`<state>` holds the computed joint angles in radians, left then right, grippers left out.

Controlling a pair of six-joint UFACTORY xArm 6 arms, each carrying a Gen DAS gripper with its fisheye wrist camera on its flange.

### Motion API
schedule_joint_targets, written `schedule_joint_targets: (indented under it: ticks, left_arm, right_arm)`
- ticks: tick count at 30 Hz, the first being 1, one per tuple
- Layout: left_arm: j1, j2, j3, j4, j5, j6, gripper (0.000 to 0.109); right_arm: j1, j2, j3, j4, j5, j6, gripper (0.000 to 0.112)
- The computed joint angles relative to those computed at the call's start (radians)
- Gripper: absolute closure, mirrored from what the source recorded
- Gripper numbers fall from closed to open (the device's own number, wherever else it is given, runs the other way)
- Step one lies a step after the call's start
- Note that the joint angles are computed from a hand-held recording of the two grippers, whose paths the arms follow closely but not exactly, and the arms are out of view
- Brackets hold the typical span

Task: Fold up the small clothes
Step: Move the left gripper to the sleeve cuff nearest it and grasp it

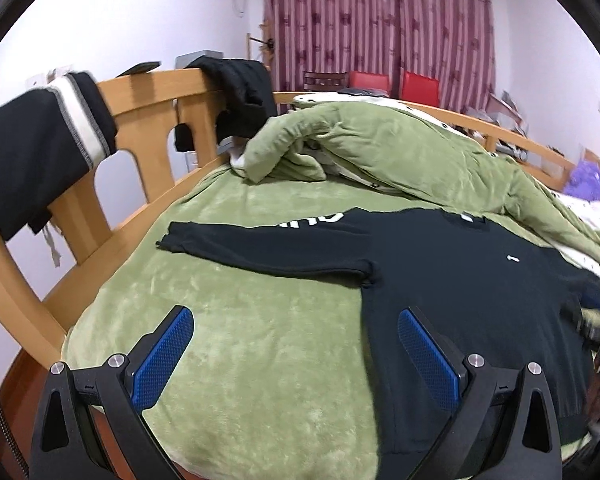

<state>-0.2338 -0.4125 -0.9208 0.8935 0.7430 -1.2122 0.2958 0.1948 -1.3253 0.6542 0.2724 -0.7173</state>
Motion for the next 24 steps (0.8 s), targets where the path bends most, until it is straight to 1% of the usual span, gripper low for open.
schedule_joint_targets:
  ticks: [1,2,5,8,11,12,13,16,20,21,22,24]
  left_arm:
    - [0.011,-0.009,0.013,0.01,-0.01,-0.017,0.006]
    - [0.022,-0.019,0.026,0.017,-0.019,-0.027,0.006]
    - [0.056,-0.039,0.054,0.031,-0.048,-0.057,0.006]
    - [0.098,-0.034,0.066,0.002,-0.097,-0.051,0.006]
    - [0.119,-0.009,0.067,-0.008,-0.116,-0.034,0.006]
    - [0.12,0.002,0.062,-0.011,-0.106,-0.03,0.006]
    - [0.129,0.012,0.062,-0.019,-0.112,-0.022,0.006]
    - [0.163,0.042,0.066,-0.053,-0.145,0.007,0.006]
    - [0.206,0.095,0.058,-0.081,-0.182,0.05,0.006]
    - [0.215,0.11,0.052,-0.083,-0.184,0.055,0.006]
    - [0.224,0.126,0.045,-0.083,-0.187,0.058,0.006]
    - [0.25,0.17,0.022,-0.112,-0.195,0.089,0.006]
  right_arm:
    - [-0.002,0.01,0.014,0.067,-0.016,-0.063,0.01]
    - [-0.013,0.024,0.024,0.101,-0.016,-0.088,0.01]
    - [-0.036,0.051,0.008,0.064,0.015,-0.014,0.01]
    - [-0.045,0.055,0.002,0.143,-0.008,-0.061,0.01]
    - [-0.049,0.054,-0.006,0.217,-0.027,-0.091,0.01]
    - [-0.05,0.06,-0.012,0.236,-0.032,-0.099,0.01]
    - [-0.051,0.065,-0.018,0.223,-0.034,-0.081,0.01]
    - [-0.056,0.079,-0.033,0.122,-0.033,0.02,0.01]
    - [-0.041,0.093,-0.043,0.014,-0.093,0.101,0.01]
    - [-0.037,0.099,-0.048,-0.033,-0.108,0.135,0.01]
    - [-0.036,0.107,-0.057,-0.082,-0.113,0.172,0.01]
    - [-0.038,0.117,-0.073,-0.136,-0.099,0.213,0.01]
